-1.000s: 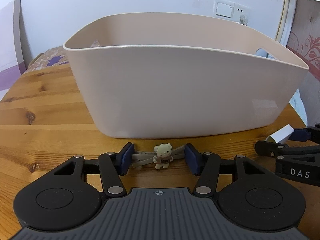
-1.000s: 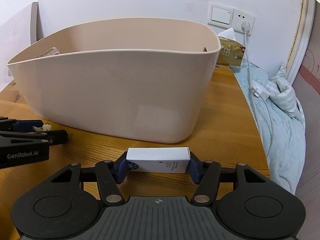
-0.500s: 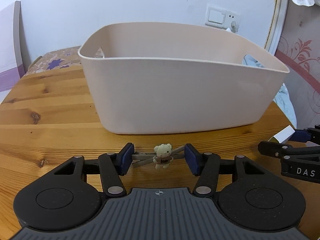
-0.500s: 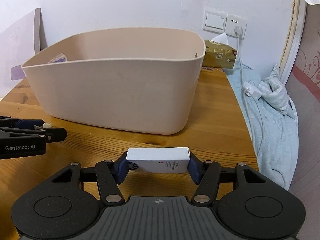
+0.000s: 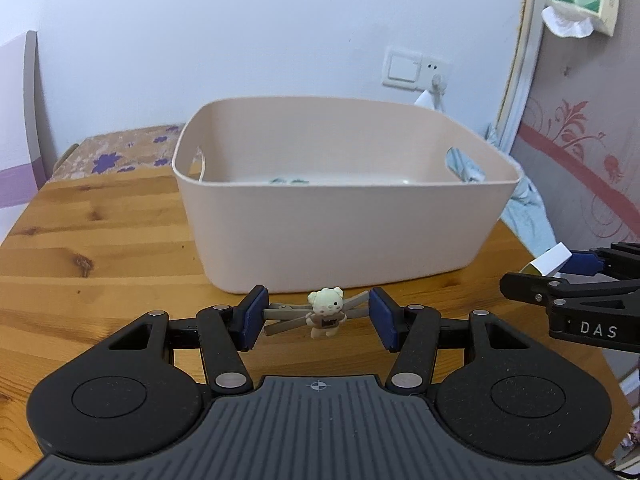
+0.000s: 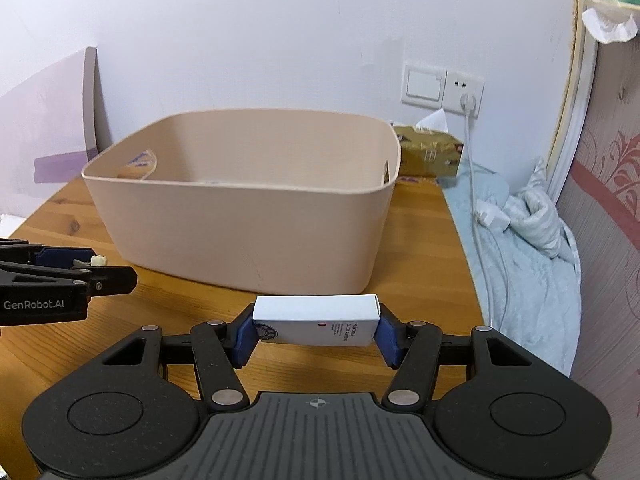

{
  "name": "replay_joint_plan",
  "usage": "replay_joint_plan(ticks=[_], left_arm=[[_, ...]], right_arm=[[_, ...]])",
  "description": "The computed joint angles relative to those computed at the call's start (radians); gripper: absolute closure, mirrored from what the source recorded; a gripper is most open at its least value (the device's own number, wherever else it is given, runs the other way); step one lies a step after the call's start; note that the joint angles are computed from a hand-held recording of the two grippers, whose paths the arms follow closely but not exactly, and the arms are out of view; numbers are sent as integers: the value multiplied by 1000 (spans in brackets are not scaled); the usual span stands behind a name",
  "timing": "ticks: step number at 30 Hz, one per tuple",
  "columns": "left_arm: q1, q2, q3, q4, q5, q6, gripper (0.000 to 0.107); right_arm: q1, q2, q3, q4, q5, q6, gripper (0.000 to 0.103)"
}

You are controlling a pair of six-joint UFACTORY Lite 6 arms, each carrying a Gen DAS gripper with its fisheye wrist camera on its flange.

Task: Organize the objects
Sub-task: 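Carry the bear figure and white box over the bin and open both tools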

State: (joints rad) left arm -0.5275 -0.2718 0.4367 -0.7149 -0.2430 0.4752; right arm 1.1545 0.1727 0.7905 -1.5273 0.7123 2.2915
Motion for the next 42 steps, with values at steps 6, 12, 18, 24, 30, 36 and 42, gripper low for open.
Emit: replay_joint_plan(ticks=[6,12,18,24,30,36,42], left_arm=[[0,-107,-4,-173,48,190,50],[-5,-155,25,-347,55,385,50],[22,-140,88,-312,68,387,50],[50,-70,180,-147,72,261,50],[83,43,299,50,85,101,50],[127,186,434,306,124,-123,50],[150,348,570,504,150,-302,50]], right_arm=[[34,-49,-7,22,54,-21,47],[42,-62,12,27,85,-46,47],[37,-69,51,20,107,-78,47],[10,-47,113,9,111,-133,47],[-45,-3,193,3,89,-195,47],[-107,39,258,-10,51,-226,47],[-187,115,339,-18,-29,-263,47]])
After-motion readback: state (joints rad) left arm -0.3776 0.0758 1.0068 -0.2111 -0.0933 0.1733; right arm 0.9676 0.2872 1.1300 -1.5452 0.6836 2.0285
